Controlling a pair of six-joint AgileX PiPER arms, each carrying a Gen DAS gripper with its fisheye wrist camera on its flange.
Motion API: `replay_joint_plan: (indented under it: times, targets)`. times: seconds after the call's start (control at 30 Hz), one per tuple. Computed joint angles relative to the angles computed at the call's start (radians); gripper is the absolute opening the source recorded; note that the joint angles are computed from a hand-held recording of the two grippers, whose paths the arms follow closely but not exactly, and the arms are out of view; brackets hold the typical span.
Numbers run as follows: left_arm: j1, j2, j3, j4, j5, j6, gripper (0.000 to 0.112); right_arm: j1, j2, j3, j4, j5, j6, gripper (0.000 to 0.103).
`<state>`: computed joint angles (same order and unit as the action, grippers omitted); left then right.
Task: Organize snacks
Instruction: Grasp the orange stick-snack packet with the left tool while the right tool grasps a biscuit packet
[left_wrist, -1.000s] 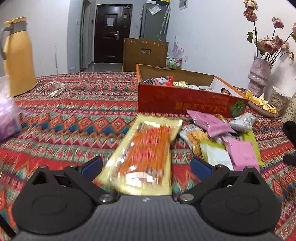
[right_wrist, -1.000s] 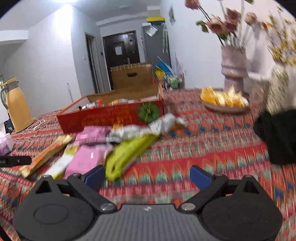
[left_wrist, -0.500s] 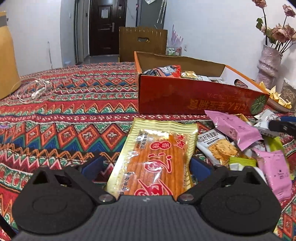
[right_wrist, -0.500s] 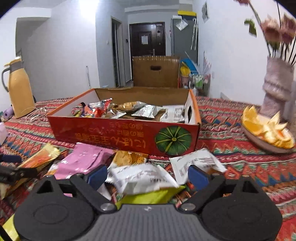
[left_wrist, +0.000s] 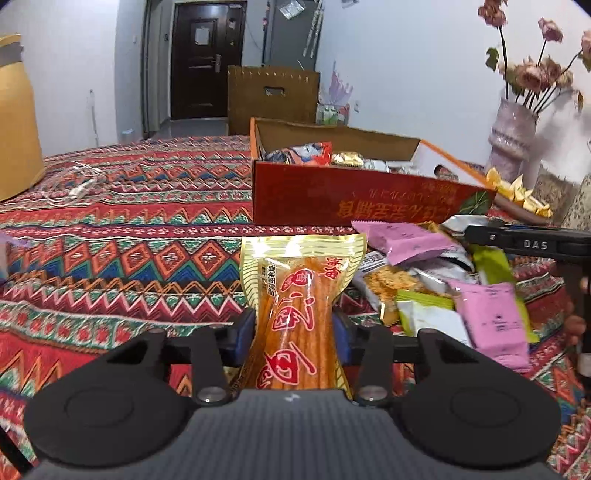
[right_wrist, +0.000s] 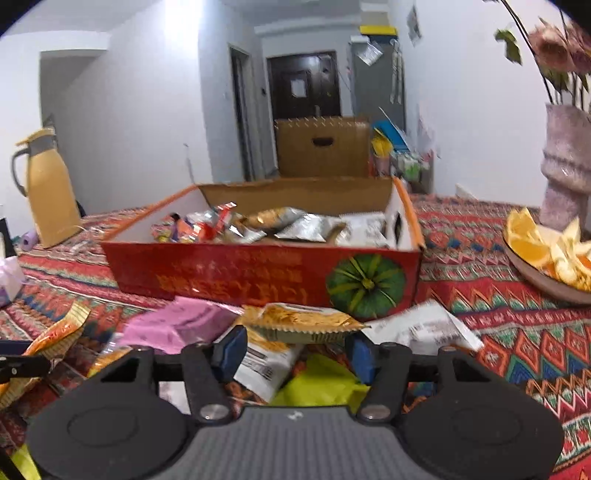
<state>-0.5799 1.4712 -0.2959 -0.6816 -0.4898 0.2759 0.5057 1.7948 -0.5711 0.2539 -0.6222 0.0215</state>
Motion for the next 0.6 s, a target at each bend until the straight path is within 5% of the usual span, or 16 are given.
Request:
replay_joint_plan:
  times: [0.1, 0.27, 0.47, 0.5, 0.53, 0.6]
  targets:
    - [-0.076, -0.063, 0.023, -0.165, -0.009, 0.097, 0.043, -0.009, 0.023, -0.028, -0.054, -0.003, 0.041, 0.059]
    - [-0.169, -0.1, 0.023, -0.361, -0.031, 0.228, 0.043, -0.058, 0.057, -0.122, -0.057, 0.135, 0.133, 0.068]
    - [-0.177, -0.088, -0.001, -0.36, -0.017, 0.215, 0.043, -0.102, 0.09, -0.159, -0.167, 0.127, 0.213, 0.073]
    - [-0.18, -0.083, -0.007, -0.368, -0.017, 0.219, 0.043, -0.115, 0.103, -0.183, -0.198, 0.148, 0.243, 0.066]
    - [-0.186, -0.082, -0.01, -0.382, -0.018, 0.226, 0.043, -0.13, 0.118, -0.203, -0.264, 0.159, 0.299, 0.047]
    - [-0.204, -0.095, -0.009, -0.404, -0.023, 0.233, 0.043, -0.137, 0.133, -0.205, -0.313, 0.139, 0.362, 0.044]
